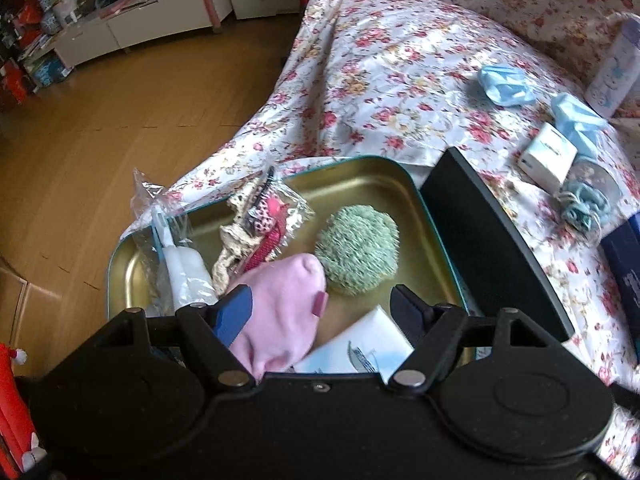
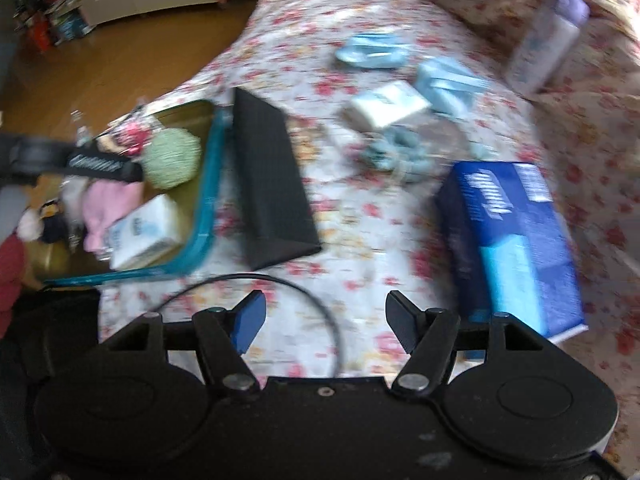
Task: Organize soft objects
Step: 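Reach both open tools toward the blue face masks on the bed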
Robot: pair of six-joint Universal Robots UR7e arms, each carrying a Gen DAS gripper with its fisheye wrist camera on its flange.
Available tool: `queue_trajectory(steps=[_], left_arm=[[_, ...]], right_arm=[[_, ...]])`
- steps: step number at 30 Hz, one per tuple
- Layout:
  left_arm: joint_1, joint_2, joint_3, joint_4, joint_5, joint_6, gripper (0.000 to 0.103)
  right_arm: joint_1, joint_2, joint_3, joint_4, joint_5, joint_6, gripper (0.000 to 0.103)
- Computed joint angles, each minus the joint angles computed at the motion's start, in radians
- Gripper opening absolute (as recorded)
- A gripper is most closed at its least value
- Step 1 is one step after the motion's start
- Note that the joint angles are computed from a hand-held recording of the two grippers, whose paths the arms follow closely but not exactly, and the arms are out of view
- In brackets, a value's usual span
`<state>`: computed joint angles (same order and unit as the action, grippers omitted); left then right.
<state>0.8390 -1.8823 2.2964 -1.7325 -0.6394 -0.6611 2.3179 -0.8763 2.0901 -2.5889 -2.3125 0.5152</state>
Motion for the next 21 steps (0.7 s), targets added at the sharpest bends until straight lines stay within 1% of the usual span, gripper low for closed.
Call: queue_trajectory(steps=[3, 6, 8, 9, 11, 12, 13, 14, 15, 17, 21], left_arm=[[-0.033, -0.005, 0.018, 0.035, 0.011, -0.016, 0.073], [-0.06, -0.011, 0.035, 0.037, 0.003, -0.004, 0.073], [-0.073, -0.017, 0.046, 0.025, -0.003, 0.011, 0.074], [-0.081, -0.02, 0.052, 0.016, -0.005, 0.021, 0.074], [-0.093, -0.03, 0.065, -0.016, -0.007, 0.049, 0.074], [-0.097, -0.035, 0.07, -0.032, -0.008, 0.06, 0.075], [-0.099, -0.04, 0.073, -0.051, -0.01, 0.073, 0.076], [-0.102, -0.045, 0.078, -0.066, -0.011, 0.079, 0.079], [-0.105, -0.052, 0.082, -0.084, -0.011, 0.088, 0.08], [-0.11, -0.063, 0.09, -0.117, -0.009, 0.104, 0.08], [-0.108, -0.065, 0.097, -0.166, -0.007, 0.127, 0.084]], right_arm=[[-0.016, -0.05, 0.037, -0.003, -0.041, 0.024, 0.068], [-0.037, -0.091, 0.061, -0.024, -0.075, 0.033, 0.073], [-0.045, -0.1, 0.065, -0.052, -0.105, 0.026, 0.075], [-0.049, -0.101, 0.066, -0.071, -0.119, 0.015, 0.077], [-0.061, -0.091, 0.063, -0.138, -0.144, -0.027, 0.087], [-0.07, -0.084, 0.06, -0.176, -0.149, -0.055, 0.09], [-0.08, -0.077, 0.058, -0.219, -0.151, -0.087, 0.096], [-0.09, -0.068, 0.054, -0.26, -0.15, -0.118, 0.1], [-0.096, -0.059, 0.047, -0.29, -0.151, -0.137, 0.102], [-0.117, -0.032, 0.027, -0.355, -0.159, -0.174, 0.103], [-0.161, 0.011, -0.044, -0.316, -0.165, -0.188, 0.103]])
